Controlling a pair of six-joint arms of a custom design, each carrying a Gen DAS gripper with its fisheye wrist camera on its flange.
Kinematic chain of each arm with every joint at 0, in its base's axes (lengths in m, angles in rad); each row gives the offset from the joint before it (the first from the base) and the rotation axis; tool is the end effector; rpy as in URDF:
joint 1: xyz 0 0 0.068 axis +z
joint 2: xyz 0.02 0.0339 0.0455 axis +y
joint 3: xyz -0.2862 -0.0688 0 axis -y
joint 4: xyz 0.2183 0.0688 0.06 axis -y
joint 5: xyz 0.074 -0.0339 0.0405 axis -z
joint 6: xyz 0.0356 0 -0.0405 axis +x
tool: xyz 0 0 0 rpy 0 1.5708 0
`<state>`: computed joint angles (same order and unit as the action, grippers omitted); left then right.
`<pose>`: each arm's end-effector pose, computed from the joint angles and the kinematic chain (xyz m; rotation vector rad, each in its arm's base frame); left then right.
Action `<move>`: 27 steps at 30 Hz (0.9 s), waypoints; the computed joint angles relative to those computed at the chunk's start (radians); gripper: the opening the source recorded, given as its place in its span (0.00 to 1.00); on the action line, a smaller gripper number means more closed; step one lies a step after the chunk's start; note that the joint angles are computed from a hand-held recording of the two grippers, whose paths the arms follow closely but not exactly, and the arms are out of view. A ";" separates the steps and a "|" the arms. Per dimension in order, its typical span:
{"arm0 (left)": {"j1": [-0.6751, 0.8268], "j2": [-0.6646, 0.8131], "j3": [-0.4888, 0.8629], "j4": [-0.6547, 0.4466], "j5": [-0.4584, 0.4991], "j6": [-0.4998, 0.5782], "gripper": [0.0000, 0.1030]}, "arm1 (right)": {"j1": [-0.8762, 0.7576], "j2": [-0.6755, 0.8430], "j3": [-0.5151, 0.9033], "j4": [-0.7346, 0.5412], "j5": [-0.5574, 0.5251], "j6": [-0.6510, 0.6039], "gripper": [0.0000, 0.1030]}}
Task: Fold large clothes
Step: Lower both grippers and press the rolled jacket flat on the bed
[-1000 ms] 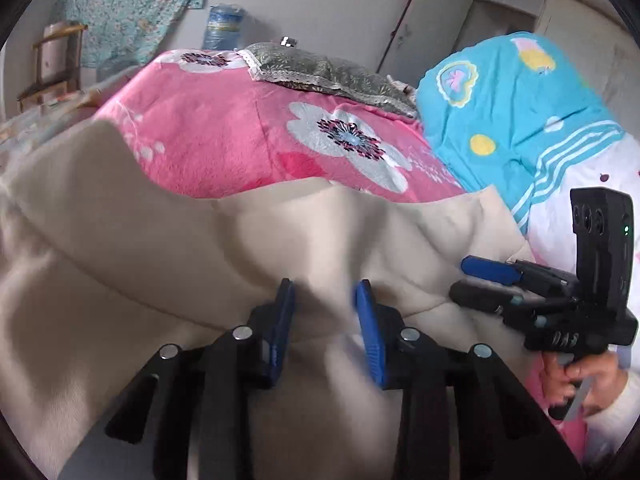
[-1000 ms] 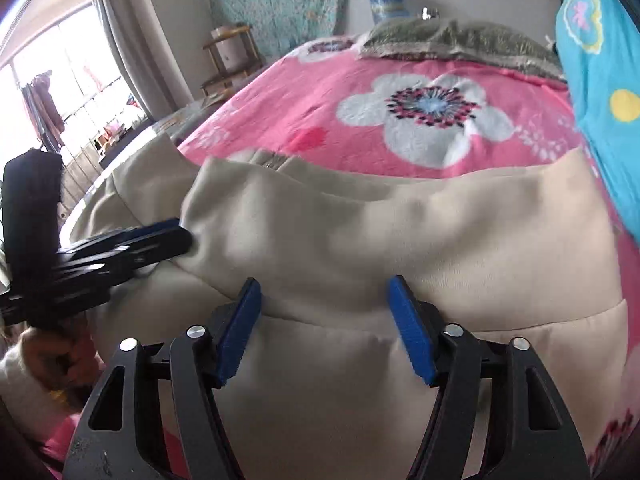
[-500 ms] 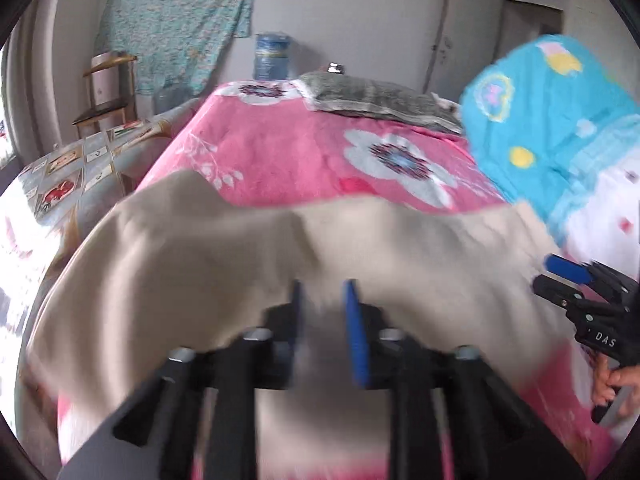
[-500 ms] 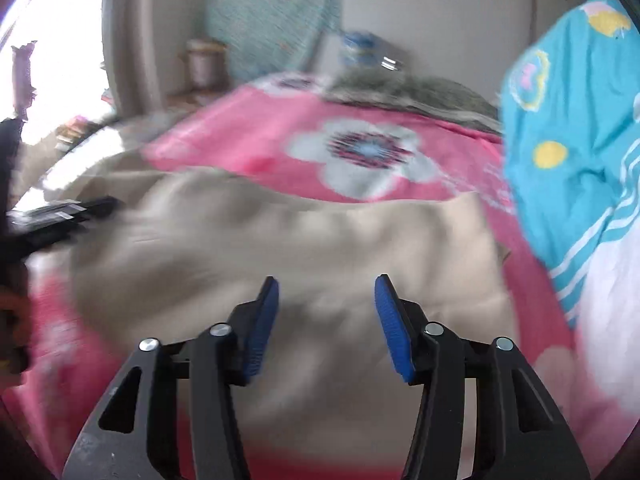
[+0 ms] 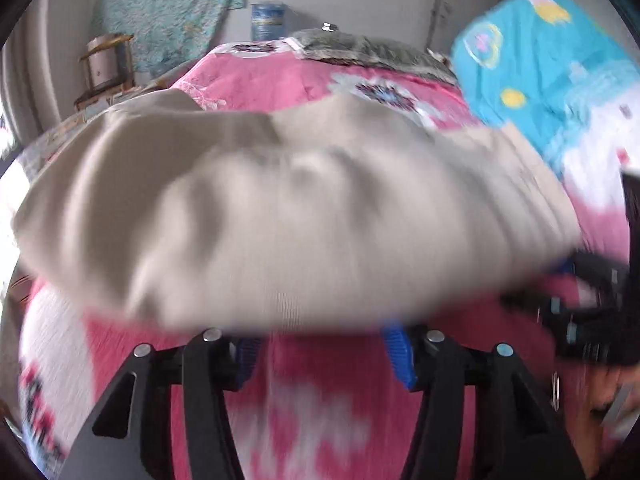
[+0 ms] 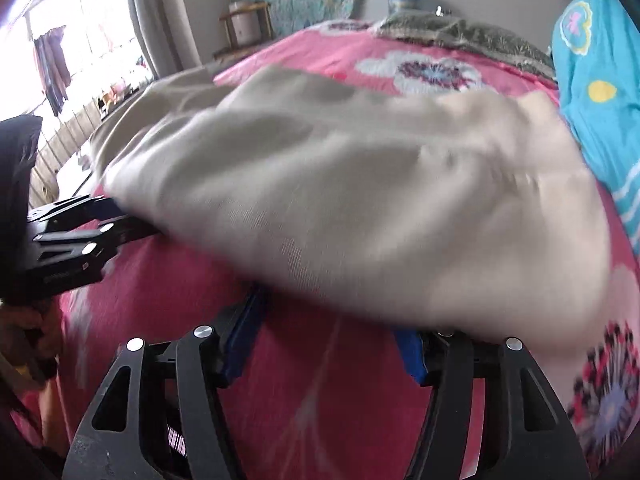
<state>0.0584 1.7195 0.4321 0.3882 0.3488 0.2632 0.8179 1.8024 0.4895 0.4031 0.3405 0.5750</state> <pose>0.2482 0.0023 0.1196 0.3942 2.3847 -0.2848 0.1902 0.1855 0.1114 -0.1513 2.4163 0.2132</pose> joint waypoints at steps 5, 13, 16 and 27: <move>-0.056 0.037 0.001 0.075 -0.081 -0.044 0.61 | -0.031 0.038 -0.017 0.097 0.000 -0.049 0.62; -0.073 0.047 0.016 0.070 -0.092 -0.058 0.63 | 0.006 0.033 -0.046 0.116 0.036 -0.007 0.66; -0.073 0.049 0.019 0.066 -0.090 -0.059 0.63 | 0.010 0.028 -0.054 0.121 0.036 -0.002 0.67; -0.075 0.052 0.022 0.066 -0.090 -0.061 0.63 | -0.010 0.035 -0.064 0.150 0.005 -0.003 0.69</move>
<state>-0.0165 1.7718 0.4539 0.4543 0.2584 0.2018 0.8075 1.8374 0.4253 0.5529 0.3456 0.5722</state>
